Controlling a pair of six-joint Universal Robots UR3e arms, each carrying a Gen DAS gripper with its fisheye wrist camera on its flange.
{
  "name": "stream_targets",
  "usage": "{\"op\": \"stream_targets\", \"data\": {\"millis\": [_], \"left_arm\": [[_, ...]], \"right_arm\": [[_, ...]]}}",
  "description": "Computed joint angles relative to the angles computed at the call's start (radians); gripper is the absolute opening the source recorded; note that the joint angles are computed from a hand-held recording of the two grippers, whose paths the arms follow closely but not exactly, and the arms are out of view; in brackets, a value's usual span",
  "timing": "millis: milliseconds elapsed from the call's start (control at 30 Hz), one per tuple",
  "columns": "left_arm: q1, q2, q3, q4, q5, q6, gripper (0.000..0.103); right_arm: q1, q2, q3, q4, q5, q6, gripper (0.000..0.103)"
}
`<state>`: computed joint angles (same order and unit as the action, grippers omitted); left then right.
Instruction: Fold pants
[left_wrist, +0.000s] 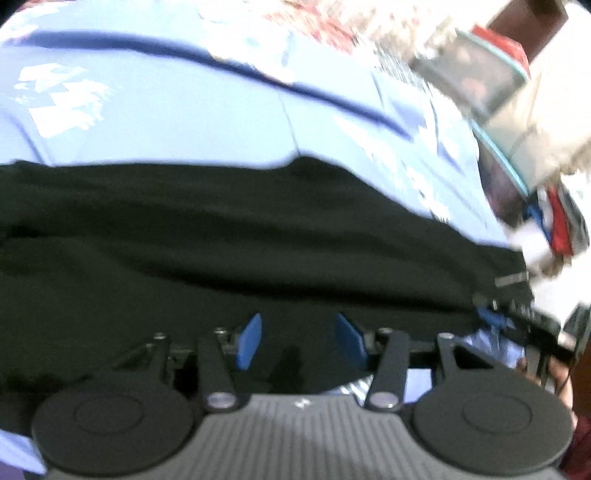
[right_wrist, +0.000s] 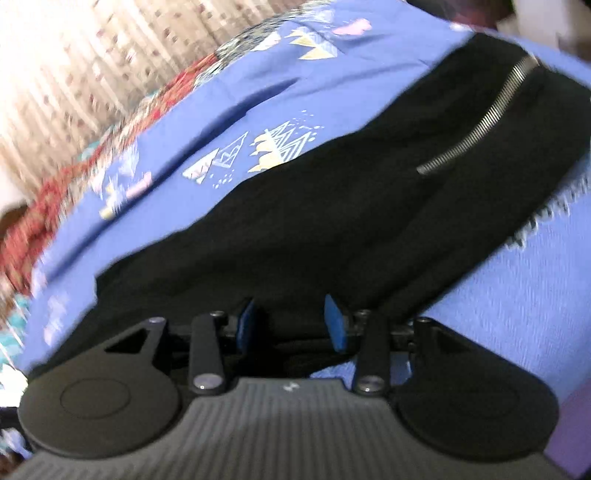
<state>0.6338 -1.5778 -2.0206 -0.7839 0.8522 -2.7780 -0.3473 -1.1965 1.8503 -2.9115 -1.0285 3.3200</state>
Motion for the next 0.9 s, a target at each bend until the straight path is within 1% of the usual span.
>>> {"op": "stream_targets", "data": {"millis": [67,133,167,200,267,367,467,600,700,900], "left_arm": [[0.026,-0.026,0.017,0.018,0.017,-0.031,0.047],[0.039,-0.071,0.039,0.027,0.061,-0.067,0.046],[0.045,-0.106,0.056,0.017,0.085,-0.086,0.040],[0.060,-0.131,0.056,0.014,0.076,-0.092,0.037],[0.094,-0.144,0.028,0.039,0.026,-0.095,0.036],[0.093,-0.151,0.031,0.043,0.024,-0.096,0.036],[0.098,-0.133,0.006,0.055,0.034,-0.069,0.036],[0.094,-0.130,0.003,0.066,0.035,-0.071,0.036],[0.092,-0.124,-0.005,0.073,0.037,-0.074,0.036],[0.073,-0.113,-0.016,0.099,0.056,-0.092,0.036]], "right_arm": [[-0.028,-0.008,0.041,-0.031,0.050,0.051,0.044],[-0.028,0.008,0.040,-0.059,0.076,0.114,0.044],[-0.043,0.017,0.052,-0.085,0.103,0.147,0.044],[-0.057,0.015,0.071,-0.103,0.129,0.173,0.044],[-0.091,0.025,0.100,-0.145,0.190,0.238,0.044],[-0.111,0.027,0.107,-0.155,0.229,0.298,0.044],[-0.095,0.021,0.098,-0.153,0.212,0.311,0.044],[-0.100,0.008,0.123,-0.178,0.218,0.310,0.044],[-0.091,0.025,0.107,-0.190,0.218,0.334,0.044],[-0.119,0.034,0.132,-0.220,0.239,0.301,0.044]]}}
